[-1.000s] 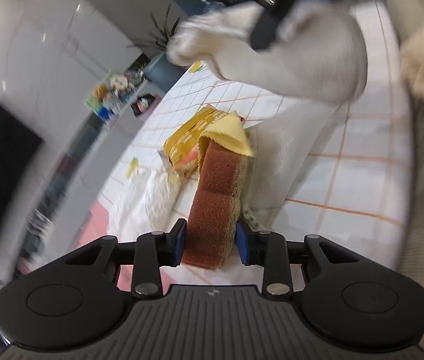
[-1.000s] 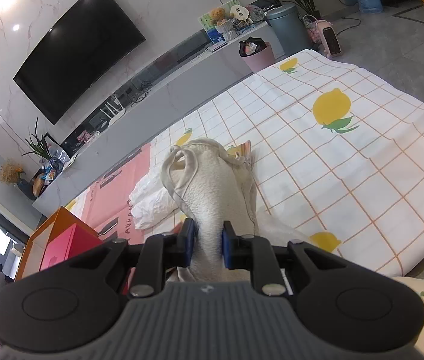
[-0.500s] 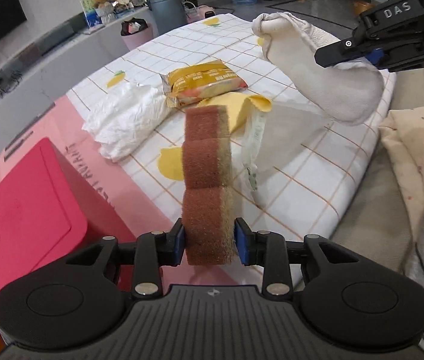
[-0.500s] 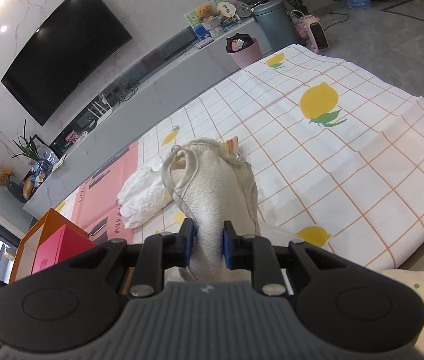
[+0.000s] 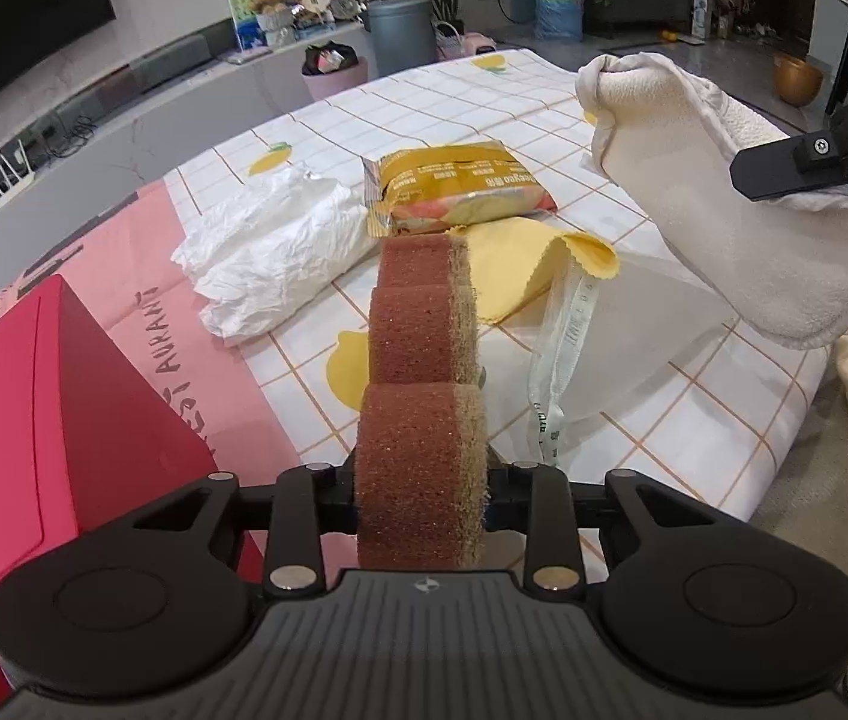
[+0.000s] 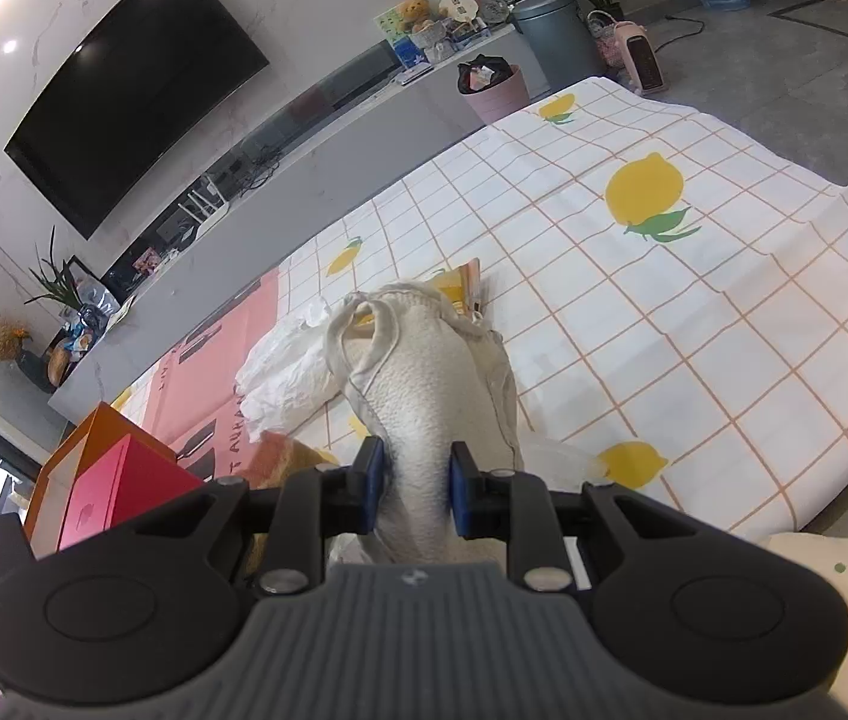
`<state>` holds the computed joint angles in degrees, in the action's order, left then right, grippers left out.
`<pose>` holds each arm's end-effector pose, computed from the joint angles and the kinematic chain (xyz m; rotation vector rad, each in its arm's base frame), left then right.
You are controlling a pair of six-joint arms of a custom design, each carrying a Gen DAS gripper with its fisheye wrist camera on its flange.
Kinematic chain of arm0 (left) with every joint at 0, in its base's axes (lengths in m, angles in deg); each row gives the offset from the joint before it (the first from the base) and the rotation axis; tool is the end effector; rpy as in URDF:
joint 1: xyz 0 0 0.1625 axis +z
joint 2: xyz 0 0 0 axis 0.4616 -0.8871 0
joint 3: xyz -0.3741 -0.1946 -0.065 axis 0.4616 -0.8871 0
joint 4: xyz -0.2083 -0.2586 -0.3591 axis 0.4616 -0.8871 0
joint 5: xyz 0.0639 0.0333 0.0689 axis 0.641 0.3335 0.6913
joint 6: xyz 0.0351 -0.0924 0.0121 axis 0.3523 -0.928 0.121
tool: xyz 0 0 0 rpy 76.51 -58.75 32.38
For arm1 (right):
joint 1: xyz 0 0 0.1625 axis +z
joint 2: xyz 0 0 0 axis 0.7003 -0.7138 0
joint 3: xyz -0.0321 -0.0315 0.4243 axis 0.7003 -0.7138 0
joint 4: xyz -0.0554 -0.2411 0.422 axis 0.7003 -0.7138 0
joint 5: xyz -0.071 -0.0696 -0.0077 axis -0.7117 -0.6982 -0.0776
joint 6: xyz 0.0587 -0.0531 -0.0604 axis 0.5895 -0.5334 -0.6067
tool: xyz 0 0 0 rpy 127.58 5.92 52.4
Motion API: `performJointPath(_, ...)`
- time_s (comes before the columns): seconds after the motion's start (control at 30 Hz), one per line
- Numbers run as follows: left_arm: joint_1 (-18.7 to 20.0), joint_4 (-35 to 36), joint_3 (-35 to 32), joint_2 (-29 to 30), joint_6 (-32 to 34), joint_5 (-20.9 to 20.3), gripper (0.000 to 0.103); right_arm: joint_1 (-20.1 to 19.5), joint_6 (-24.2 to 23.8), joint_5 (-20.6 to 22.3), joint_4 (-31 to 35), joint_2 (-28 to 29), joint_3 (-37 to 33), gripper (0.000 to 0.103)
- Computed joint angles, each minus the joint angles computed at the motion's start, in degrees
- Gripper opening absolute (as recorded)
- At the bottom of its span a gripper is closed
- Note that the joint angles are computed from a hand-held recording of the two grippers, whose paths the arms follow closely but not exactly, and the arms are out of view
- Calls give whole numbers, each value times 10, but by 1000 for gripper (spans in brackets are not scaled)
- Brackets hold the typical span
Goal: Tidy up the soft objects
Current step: 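Grasp the brown layered sponge with left while right holds the white cloth up, then carry the white cloth into the orange box and release with right while left lifts the sponge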
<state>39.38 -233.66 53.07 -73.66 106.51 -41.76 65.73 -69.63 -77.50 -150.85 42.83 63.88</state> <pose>-0.1023 -0.7365 0.3033 0.8941 2.2106 -0.5826 0.3616 -0.7194 0.1164 0.0876 -2.6925 1.0826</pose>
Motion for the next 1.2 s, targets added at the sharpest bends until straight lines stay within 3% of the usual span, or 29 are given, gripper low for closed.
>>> performJointPath(0.17, -5, -27, 16, -5, 29, 12, 36, 0, -4, 3, 0, 2, -2, 22)
performJointPath(0.5, -15, -28, 48, -54, 31, -13, 36, 13, -22, -19, -36, 4, 6, 22)
performJointPath(0.93, -43, -47, 78, -147, 46, -27, 37, 91, -119, -16, -140, 22, 2, 22)
performJointPath(1.2, -53, -88, 84, -217, 50, -12, 36, 146, -153, 14, -137, 60, -42, 22)
